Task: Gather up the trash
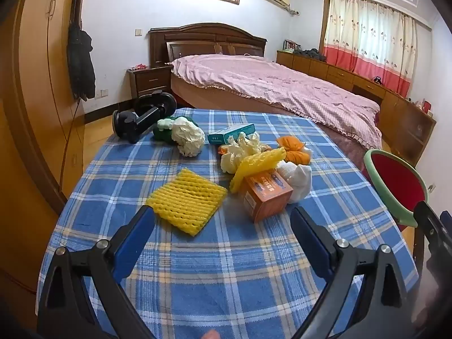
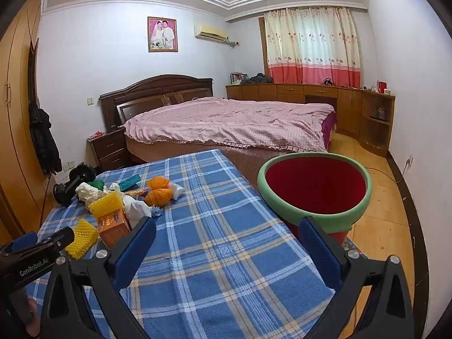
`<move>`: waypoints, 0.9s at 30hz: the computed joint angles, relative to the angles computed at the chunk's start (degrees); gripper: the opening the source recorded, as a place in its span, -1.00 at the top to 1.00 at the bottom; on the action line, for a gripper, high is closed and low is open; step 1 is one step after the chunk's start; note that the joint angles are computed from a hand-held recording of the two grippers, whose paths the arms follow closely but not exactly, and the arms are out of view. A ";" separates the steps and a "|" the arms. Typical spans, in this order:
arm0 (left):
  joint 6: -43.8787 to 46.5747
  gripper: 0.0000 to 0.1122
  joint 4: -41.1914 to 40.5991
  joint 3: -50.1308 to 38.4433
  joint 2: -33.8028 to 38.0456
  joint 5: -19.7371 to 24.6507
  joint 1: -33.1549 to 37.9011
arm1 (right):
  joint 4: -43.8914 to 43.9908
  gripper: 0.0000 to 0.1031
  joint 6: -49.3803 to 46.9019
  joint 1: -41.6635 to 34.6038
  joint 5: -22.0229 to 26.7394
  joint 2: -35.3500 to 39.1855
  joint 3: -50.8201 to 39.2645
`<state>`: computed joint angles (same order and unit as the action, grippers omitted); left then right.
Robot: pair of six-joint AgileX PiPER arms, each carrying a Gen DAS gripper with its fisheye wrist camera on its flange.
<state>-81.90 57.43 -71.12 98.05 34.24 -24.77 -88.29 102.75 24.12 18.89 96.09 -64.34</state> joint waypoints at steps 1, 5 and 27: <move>-0.32 -0.71 0.31 0.21 -0.16 -0.15 -0.04 | 0.34 -1.00 -0.37 -0.02 0.01 -0.02 -0.01; -2.20 -0.71 2.35 1.95 -1.51 -0.51 -0.58 | 3.53 -1.00 -3.77 -0.11 0.02 0.20 -0.51; 2.26 -0.71 -2.13 -0.29 -0.11 0.11 -0.09 | 4.80 -1.00 -4.61 -0.63 0.15 0.44 -0.72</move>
<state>-79.64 55.30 -71.41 97.94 34.34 -24.85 -83.49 98.13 23.49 19.04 96.53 -65.05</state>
